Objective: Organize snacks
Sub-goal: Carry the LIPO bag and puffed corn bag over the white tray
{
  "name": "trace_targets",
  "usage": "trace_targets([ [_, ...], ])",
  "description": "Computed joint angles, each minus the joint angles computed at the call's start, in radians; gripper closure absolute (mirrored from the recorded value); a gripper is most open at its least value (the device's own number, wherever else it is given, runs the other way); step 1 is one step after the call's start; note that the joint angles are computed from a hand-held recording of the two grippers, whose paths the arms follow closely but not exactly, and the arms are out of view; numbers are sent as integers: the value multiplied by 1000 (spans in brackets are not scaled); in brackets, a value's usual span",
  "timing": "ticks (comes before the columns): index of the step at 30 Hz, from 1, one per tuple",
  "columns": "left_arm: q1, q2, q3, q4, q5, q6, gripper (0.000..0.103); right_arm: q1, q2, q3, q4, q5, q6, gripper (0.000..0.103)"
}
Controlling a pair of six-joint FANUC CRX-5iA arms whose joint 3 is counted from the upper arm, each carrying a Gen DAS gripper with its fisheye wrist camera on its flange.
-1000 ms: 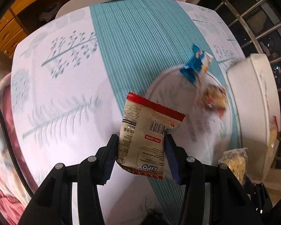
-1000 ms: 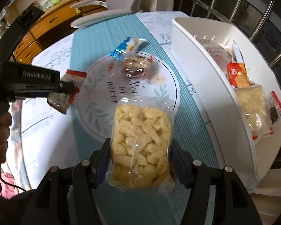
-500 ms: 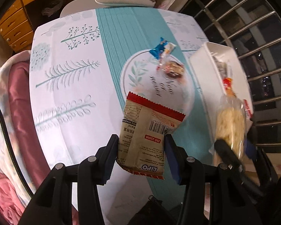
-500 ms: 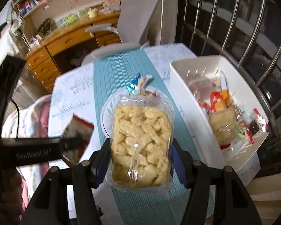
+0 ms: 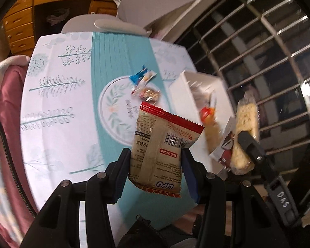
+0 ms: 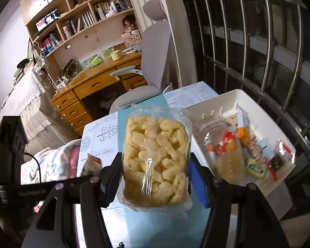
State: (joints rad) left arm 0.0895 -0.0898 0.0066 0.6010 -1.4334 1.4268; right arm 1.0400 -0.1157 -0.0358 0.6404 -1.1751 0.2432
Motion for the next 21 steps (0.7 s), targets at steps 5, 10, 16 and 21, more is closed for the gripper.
trace_targets([
  [5, -72, -40, -31, 23, 108, 93, 55, -42, -68, -38, -23, 32, 92, 42],
  [10, -166, -49, -47, 30, 221, 186, 55, -102, -134, -66, -77, 65, 222, 42],
  [16, -287, -27, -51, 18, 351, 285, 55, -189, -196, -89, -166, 95, 381, 42],
  [21, -381, 25, -34, 10, 417, 338, 55, -276, -220, -80, -267, 71, 491, 42],
])
